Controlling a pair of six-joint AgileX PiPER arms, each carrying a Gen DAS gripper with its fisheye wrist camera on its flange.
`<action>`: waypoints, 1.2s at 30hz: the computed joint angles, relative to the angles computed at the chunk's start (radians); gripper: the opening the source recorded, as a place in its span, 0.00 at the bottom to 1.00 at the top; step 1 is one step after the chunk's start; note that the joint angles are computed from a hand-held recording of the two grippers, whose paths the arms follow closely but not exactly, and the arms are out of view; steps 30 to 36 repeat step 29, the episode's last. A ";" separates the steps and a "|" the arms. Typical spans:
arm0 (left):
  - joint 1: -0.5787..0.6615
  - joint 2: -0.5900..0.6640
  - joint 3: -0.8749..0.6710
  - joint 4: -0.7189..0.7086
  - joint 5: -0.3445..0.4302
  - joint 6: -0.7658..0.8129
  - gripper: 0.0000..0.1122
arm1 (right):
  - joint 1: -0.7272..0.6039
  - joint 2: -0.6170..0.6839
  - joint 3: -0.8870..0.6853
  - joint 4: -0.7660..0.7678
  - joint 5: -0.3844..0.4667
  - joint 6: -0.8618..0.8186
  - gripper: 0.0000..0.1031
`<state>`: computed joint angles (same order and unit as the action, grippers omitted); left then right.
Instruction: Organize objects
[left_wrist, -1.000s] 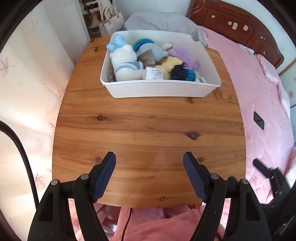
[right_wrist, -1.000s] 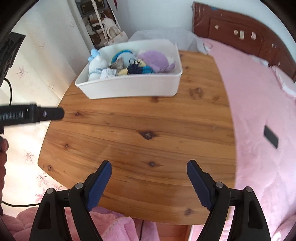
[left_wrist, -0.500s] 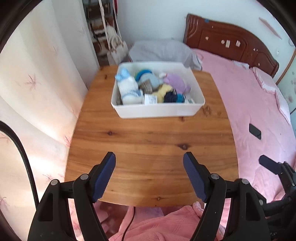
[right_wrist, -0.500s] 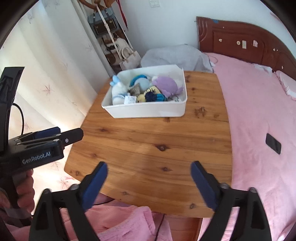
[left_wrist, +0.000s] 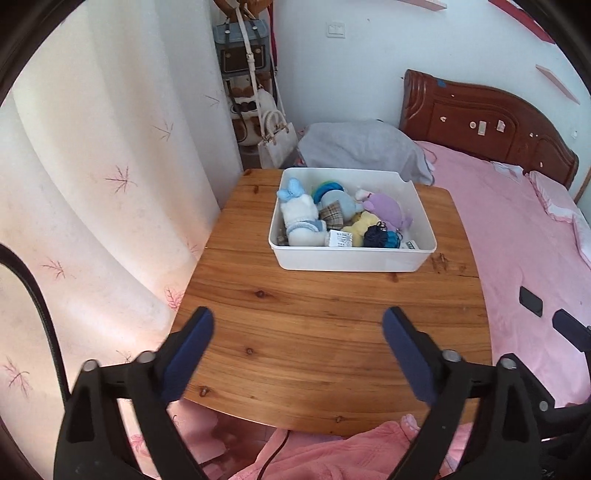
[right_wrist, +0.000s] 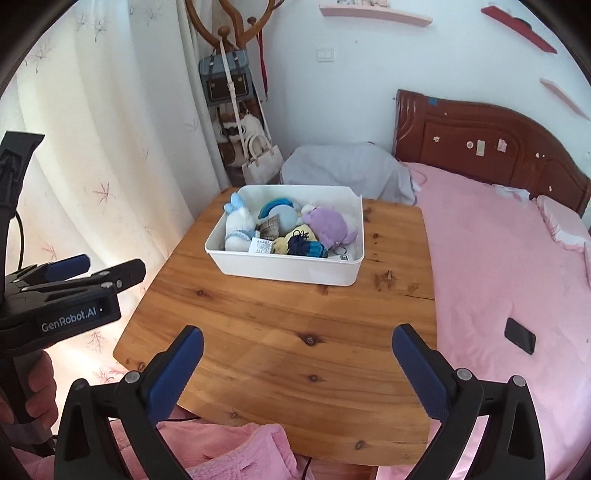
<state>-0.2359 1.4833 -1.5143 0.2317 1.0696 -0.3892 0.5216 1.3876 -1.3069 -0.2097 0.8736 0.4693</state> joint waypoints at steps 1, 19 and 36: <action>-0.003 -0.003 0.003 0.007 -0.005 -0.008 0.87 | -0.001 0.001 0.002 -0.005 -0.001 0.007 0.99; -0.061 -0.019 0.007 0.087 -0.076 -0.040 0.88 | -0.017 0.002 0.015 0.000 -0.014 0.007 0.99; -0.069 -0.020 0.004 0.107 -0.068 -0.048 0.88 | -0.029 0.000 0.018 0.028 -0.029 -0.026 0.99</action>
